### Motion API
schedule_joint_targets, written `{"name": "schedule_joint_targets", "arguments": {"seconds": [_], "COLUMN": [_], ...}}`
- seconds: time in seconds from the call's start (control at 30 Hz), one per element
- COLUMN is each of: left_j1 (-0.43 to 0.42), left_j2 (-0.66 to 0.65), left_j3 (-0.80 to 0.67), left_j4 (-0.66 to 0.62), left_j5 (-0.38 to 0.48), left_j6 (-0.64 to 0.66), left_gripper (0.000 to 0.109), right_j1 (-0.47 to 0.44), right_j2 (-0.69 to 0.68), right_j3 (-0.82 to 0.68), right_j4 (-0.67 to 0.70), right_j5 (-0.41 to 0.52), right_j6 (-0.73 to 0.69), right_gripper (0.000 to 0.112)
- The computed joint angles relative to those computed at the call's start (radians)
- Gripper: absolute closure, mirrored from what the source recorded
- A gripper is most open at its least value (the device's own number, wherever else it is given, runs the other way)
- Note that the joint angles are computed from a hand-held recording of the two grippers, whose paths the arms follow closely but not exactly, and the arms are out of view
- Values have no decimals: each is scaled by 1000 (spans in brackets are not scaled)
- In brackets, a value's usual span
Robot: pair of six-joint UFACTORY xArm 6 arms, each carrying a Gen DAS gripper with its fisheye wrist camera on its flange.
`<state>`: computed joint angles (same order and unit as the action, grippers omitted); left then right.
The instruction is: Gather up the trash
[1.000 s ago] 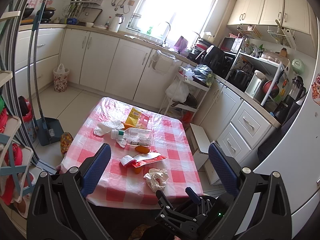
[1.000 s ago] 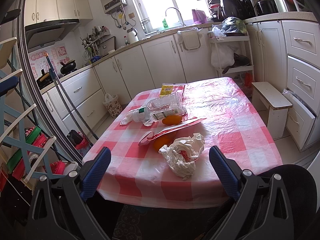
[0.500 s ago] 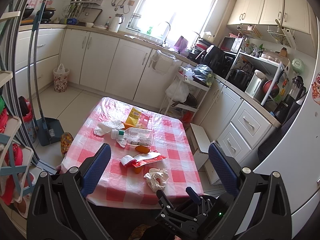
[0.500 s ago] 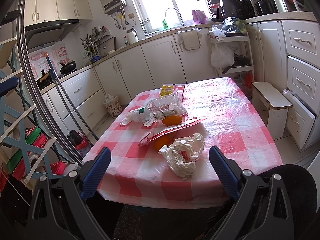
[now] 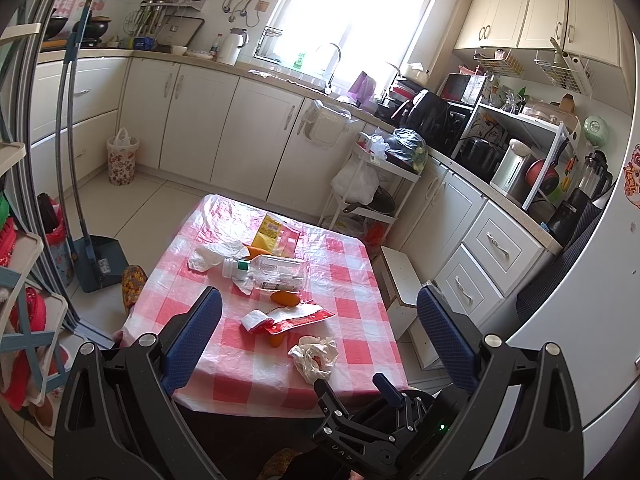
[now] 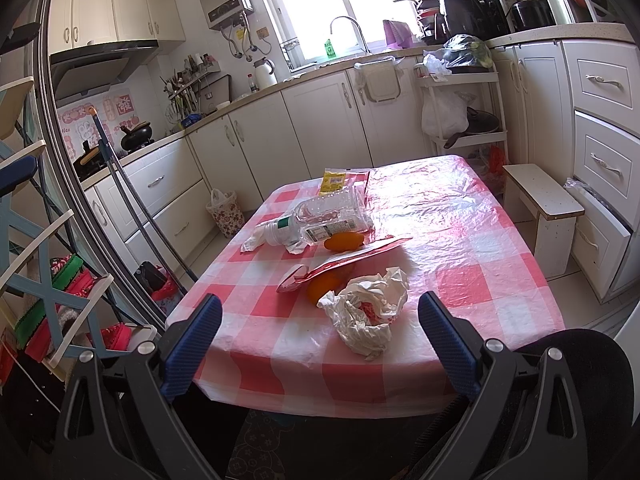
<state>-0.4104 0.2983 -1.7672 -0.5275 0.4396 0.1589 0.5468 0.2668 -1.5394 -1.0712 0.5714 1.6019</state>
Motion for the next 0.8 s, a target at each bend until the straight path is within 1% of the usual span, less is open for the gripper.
{"name": "schedule_joint_targets", "arguments": {"seconds": [0.6,0.7,0.73,0.8], "left_j1": [2,16,33,66], "left_j2": [-5,1,17,57], "left_j3": [8,22,21,6], "left_j4": [12,66,119,225], "left_j5": [-3,-29,-34,-11], "left_j6": [7,0,-32,-115], "left_gripper": [14,13,13,13], "right_j1": [-5,-18,-25,-40], "right_j2": [-1,7,10,25], "right_j3": [1,-27,-38,-69], "right_j4": [10,36,55,103], "right_j5": [-9,-27,-30,-22], "right_j6": [-11,-37,-59,-115], "right_gripper": [18,18,18,18]}}
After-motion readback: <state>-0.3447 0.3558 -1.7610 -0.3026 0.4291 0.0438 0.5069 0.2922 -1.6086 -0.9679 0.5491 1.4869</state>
